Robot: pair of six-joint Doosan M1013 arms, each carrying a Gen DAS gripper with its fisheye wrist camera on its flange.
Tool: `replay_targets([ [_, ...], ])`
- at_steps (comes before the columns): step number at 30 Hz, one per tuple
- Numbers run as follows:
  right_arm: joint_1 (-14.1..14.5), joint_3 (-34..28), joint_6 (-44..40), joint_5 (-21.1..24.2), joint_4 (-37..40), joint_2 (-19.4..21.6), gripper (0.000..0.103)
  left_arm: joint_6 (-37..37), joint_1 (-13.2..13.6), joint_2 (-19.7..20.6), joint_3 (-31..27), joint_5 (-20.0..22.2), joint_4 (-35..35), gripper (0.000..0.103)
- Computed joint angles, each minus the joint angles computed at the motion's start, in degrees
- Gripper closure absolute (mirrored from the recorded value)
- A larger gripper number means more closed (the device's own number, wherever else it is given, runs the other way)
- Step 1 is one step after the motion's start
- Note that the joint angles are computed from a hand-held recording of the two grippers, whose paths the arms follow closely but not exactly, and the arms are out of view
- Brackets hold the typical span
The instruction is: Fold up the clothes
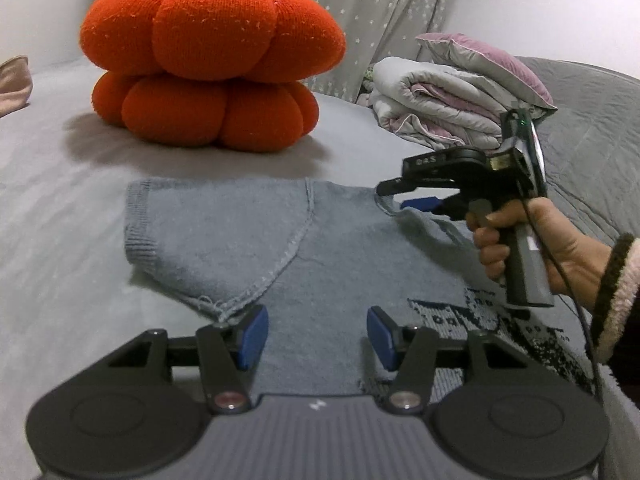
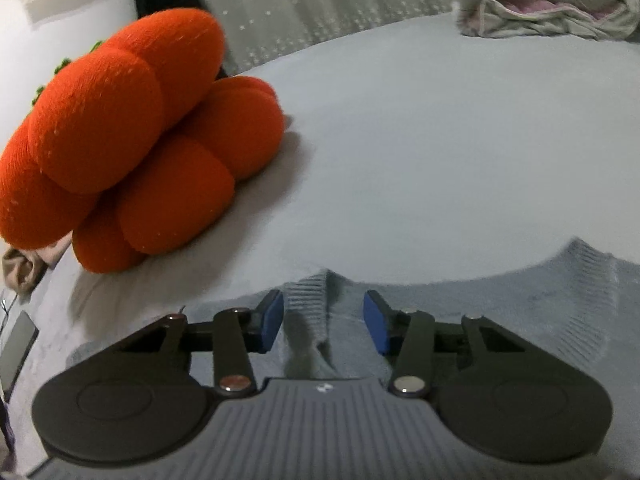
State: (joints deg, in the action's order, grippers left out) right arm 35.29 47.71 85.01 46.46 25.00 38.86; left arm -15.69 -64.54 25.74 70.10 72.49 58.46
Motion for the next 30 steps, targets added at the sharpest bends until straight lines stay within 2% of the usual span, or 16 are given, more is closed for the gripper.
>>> replay_targets([
  [1, 0.0, -0.4, -0.5, 0.1, 0.5, 0.2, 0.06, 0.1, 0.0, 0.0, -0.1, 0.1, 0.0, 0.048],
  [2, 0.0, -0.7, -1.1, 0.5, 1.1, 0.5, 0.079, 0.2, 0.0, 0.1, -0.2, 0.2, 0.0, 0.048],
  [3, 0.0, -1.3, -1.5, 1.4, 1.7, 0.8, 0.092, 0.3, -0.1, 0.1, -0.3, 0.3, 0.0, 0.048],
  [4, 0.0, -1.8, -2.0, 1.8, 2.1, 1.0, 0.099, 0.3, 0.0, 0.1, -0.3, 0.2, 0.0, 0.048],
  [8, 0.4, -1.0, -3.4, -3.3, 1.7, 0.3, 0.099, 0.4, 0.2, 0.2, -0.3, 0.0, -0.3, 0.047],
  [10, 0.7, -2.0, -1.5, -3.6, -1.5, 0.8, 0.099, 0.7, 0.3, 0.2, -0.4, 0.0, -0.6, 0.047],
  [13, 1.6, -3.8, 1.0, -1.4, -8.2, 1.8, 0.099, 0.8, 0.4, 0.1, -0.3, -0.3, -0.7, 0.046],
  [17, 1.9, -0.4, 2.4, -3.6, -9.8, -0.1, 0.089, 0.0, 0.2, -0.1, -0.6, 0.8, -0.1, 0.047],
  [19, 1.9, 1.2, 3.1, -4.3, -10.2, -1.2, 0.089, -0.5, -0.1, -0.2, -0.9, 1.9, 0.6, 0.047],
  [22, 1.9, 4.0, 0.5, -5.7, -7.6, -3.4, 0.087, -1.0, -0.4, -0.3, -1.2, 5.0, 1.8, 0.046],
  [25, 2.0, 7.5, -4.1, -6.7, -2.6, -6.0, 0.077, -4.1, -0.4, -0.9, -1.1, 9.6, 1.2, 0.047],
  [26, 2.1, 8.8, -5.8, -7.0, -0.7, -6.9, 0.073, -6.3, -0.4, -1.5, -0.5, 10.5, 1.0, 0.047],
  [30, 3.0, 12.8, -14.5, -7.4, 6.7, -9.7, 0.073, -16.2, -0.5, -4.4, 2.8, 12.6, 0.7, 0.048],
])
